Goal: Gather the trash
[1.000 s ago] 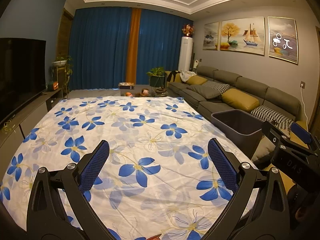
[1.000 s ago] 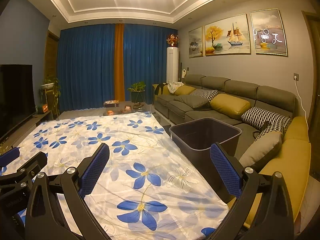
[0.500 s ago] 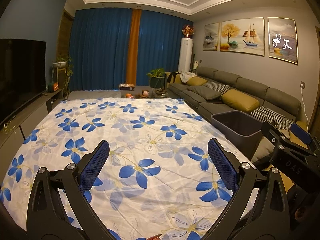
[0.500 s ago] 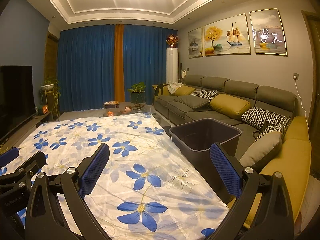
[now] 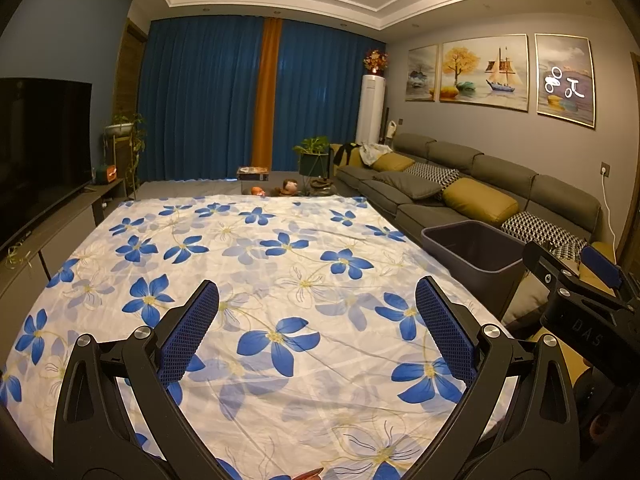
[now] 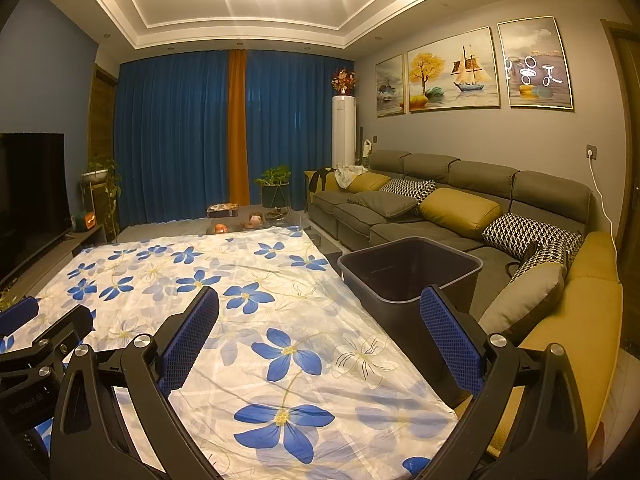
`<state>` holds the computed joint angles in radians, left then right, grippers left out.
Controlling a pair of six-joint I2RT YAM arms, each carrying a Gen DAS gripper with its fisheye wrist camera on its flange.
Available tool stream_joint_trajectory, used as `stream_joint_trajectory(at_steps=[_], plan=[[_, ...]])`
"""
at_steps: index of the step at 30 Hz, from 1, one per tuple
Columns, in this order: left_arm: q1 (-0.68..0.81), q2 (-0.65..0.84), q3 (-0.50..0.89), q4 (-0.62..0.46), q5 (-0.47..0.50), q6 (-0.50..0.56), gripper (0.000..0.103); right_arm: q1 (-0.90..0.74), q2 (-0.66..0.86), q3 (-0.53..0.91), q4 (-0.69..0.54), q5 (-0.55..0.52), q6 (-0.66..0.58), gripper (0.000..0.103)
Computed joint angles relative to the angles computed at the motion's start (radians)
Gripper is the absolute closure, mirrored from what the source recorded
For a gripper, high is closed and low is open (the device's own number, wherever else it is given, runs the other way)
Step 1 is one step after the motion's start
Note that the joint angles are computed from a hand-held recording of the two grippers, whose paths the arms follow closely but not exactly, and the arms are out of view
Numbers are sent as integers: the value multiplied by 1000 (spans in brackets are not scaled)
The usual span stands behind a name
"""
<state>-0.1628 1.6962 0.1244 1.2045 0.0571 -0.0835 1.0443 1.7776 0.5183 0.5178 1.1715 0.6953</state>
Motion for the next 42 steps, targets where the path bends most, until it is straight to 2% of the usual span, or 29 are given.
stream_joint_trajectory(at_steps=[35, 42], plan=[[4, -2, -3, 2, 3, 1, 6, 5, -3, 8, -11, 10, 6, 6], [15, -20, -1, -21, 32, 1, 6, 6, -1, 8, -13, 11, 10, 6]])
